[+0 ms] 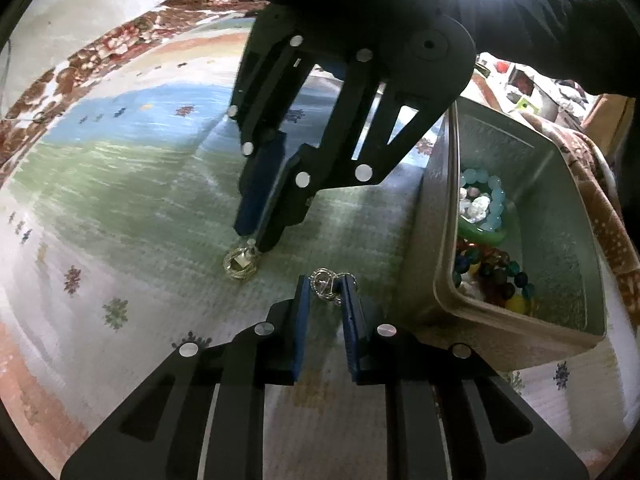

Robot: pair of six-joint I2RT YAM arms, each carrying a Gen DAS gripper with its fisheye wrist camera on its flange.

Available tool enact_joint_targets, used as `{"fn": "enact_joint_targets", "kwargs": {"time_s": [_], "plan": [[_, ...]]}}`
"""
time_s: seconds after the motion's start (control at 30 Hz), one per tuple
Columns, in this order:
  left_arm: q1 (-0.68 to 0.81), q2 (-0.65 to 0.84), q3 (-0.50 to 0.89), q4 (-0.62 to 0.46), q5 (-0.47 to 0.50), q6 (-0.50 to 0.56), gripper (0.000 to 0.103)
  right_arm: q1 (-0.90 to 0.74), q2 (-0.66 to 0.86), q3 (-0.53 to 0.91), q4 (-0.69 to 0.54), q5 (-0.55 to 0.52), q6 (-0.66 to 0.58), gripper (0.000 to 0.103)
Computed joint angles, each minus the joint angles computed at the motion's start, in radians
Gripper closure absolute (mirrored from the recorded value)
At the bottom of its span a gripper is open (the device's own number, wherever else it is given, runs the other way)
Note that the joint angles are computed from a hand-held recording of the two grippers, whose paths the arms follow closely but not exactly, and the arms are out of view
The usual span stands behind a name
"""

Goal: Organize jewelry
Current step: 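Grasp one gold earring with the left tool while the right tool approaches the other, then grasp the second gold earring with the right tool while the left tool regrasps its earring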

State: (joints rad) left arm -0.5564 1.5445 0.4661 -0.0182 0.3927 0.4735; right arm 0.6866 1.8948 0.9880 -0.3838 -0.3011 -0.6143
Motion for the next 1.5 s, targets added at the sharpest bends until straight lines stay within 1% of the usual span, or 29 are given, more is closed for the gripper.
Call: {"fn": "enact_joint_targets", "kwargs": {"time_s": [0.13,0.2,0.23,0.37,0.53,0.6,0.63,0.67,0.7,0.77,0.9,0.97,1.03,1.1,1.13,1.2,1.27,1.3,1.37,1.43,1.47,1.5], "plan": [[0.043,-0.065,-0.032,-0.031,-0.007,0.007,0.088,0.003,-0.019,0.005,-0.020,-0.018,0.000,0.090],[0.064,-0.100,-0.053,-0.047,-0.007,0.013,0.088,0.005,-0.026,0.008,-0.021,-0.025,0.012,0.080],[0.072,-0.112,-0.063,-0.049,-0.009,0.013,0.088,0.007,-0.026,0.012,-0.023,-0.024,0.019,0.071],[0.082,-0.133,-0.076,-0.049,-0.016,0.009,0.088,0.026,-0.001,0.035,-0.018,-0.011,0.034,0.069],[0.100,-0.162,-0.084,-0.053,-0.025,-0.001,0.088,0.052,0.035,0.036,0.014,0.026,0.038,0.069],[0.107,-0.194,-0.104,-0.052,-0.038,-0.017,0.088,0.052,0.039,0.036,0.023,0.024,0.048,0.070],[0.110,-0.209,-0.114,-0.048,-0.045,-0.027,0.088,0.052,0.040,0.036,0.026,0.026,0.053,0.072],[0.112,-0.224,-0.125,-0.042,-0.053,-0.040,0.088,0.056,0.038,0.029,0.040,0.039,0.061,0.082],[0.112,-0.239,-0.134,-0.041,-0.058,-0.049,0.088,0.059,0.035,0.023,0.050,0.042,0.066,0.085],[0.121,-0.263,-0.145,-0.047,-0.056,-0.060,0.093,0.061,0.025,0.009,0.067,0.047,0.072,0.085],[0.130,-0.313,-0.160,-0.072,-0.050,-0.077,0.093,0.071,-0.004,-0.030,0.090,0.051,0.075,0.085],[0.126,-0.312,-0.161,-0.068,-0.057,-0.091,0.093,0.070,-0.018,-0.042,0.097,0.052,0.087,0.085],[0.104,-0.308,-0.160,-0.063,-0.084,-0.101,0.093,0.065,-0.038,-0.055,0.096,0.045,0.092,0.085],[0.092,-0.286,-0.144,-0.072,-0.085,-0.110,0.093,0.065,-0.063,-0.065,0.094,0.043,0.097,0.085],[0.085,-0.277,-0.139,-0.073,-0.090,-0.113,0.091,0.066,-0.074,-0.068,0.090,0.043,0.098,0.085],[0.067,-0.248,-0.129,-0.064,-0.110,-0.117,0.081,0.064,-0.087,-0.073,0.083,0.042,0.097,0.085],[0.042,-0.221,-0.125,-0.049,-0.143,-0.121,0.060,0.059,-0.096,-0.077,0.083,0.045,0.100,0.085],[0.030,-0.202,-0.121,-0.043,-0.158,-0.124,0.058,0.054,-0.095,-0.076,0.081,0.045,0.102,0.085],[0.003,-0.183,-0.133,-0.009,-0.190,-0.126,0.058,0.045,-0.094,-0.077,0.084,0.049,0.102,0.085],[0.004,-0.186,-0.145,0.012,-0.186,-0.134,0.058,0.039,-0.094,-0.082,0.086,0.050,0.100,0.085],[0.008,-0.183,-0.149,0.021,-0.180,-0.138,0.058,0.036,-0.094,-0.084,0.086,0.050,0.099,0.085],[0.012,-0.185,-0.156,0.030,-0.181,-0.139,0.061,0.033,-0.095,-0.086,0.087,0.051,0.097,0.085]]}}
